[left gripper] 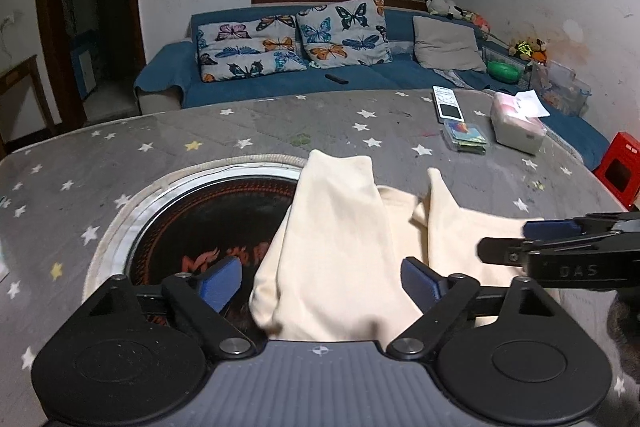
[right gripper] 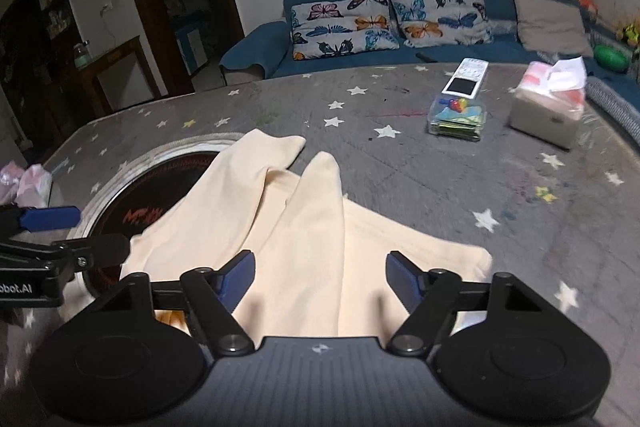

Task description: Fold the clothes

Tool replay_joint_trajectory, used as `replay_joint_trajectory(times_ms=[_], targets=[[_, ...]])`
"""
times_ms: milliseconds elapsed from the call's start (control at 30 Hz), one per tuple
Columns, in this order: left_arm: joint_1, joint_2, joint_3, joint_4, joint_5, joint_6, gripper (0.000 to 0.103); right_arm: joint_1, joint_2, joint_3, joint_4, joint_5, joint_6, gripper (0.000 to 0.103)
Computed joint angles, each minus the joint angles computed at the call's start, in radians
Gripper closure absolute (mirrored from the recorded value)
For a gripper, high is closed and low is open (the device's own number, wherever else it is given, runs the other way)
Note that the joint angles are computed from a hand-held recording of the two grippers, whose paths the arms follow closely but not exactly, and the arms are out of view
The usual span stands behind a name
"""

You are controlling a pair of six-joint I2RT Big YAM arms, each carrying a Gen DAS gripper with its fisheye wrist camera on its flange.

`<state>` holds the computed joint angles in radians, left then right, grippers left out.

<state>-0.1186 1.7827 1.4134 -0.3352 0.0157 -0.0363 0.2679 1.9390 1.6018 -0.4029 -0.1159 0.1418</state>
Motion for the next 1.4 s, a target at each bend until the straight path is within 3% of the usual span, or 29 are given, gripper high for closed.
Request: replay_joint_trajectory(times_ms=[133,300,433,700,800,933,1100,1267,1400], targets=[[0.004,0.065,0.086,-0.037,0.028,-0.008,0.025,-0.003,0.067,0.089,-0.036,-0.009,0.01,0.037],[0.002,0.138,0.184,-0.065,0.074,-0.004,0.033,-0.009,0.129,0.162,-0.064,-0.034,0.01,0.049],[-0.009,0.191,0.253,-0.086,0.087,0.012,0.034,-0.012,0.156,0.191,-0.074,-0.054,-0.002,0.056],[-0.016,0.286,0.373,-0.138,0.103,0.002,0.038,-0.014,0.152,0.174,-0.03,-0.079,-0.03,0.089],[-0.019,0.317,0.41,-0.164,0.094,0.003,0.045,-0.02,0.141,0.158,-0.012,-0.081,-0.02,0.095],[-0.017,0.347,0.442,-0.193,0.081,0.001,0.06,-0.028,0.119,0.126,0.015,-0.075,-0.009,0.097],[-0.013,0.34,0.417,-0.154,0.066,0.015,0.084,-0.039,0.085,0.079,0.056,-0.056,0.013,0.099],[-0.005,0.317,0.382,-0.115,0.074,-0.006,0.089,-0.048,0.069,0.059,0.066,-0.063,0.025,0.1],[0.001,0.287,0.342,-0.074,0.072,-0.014,0.09,-0.047,0.086,0.078,0.049,-0.088,0.026,0.093]])
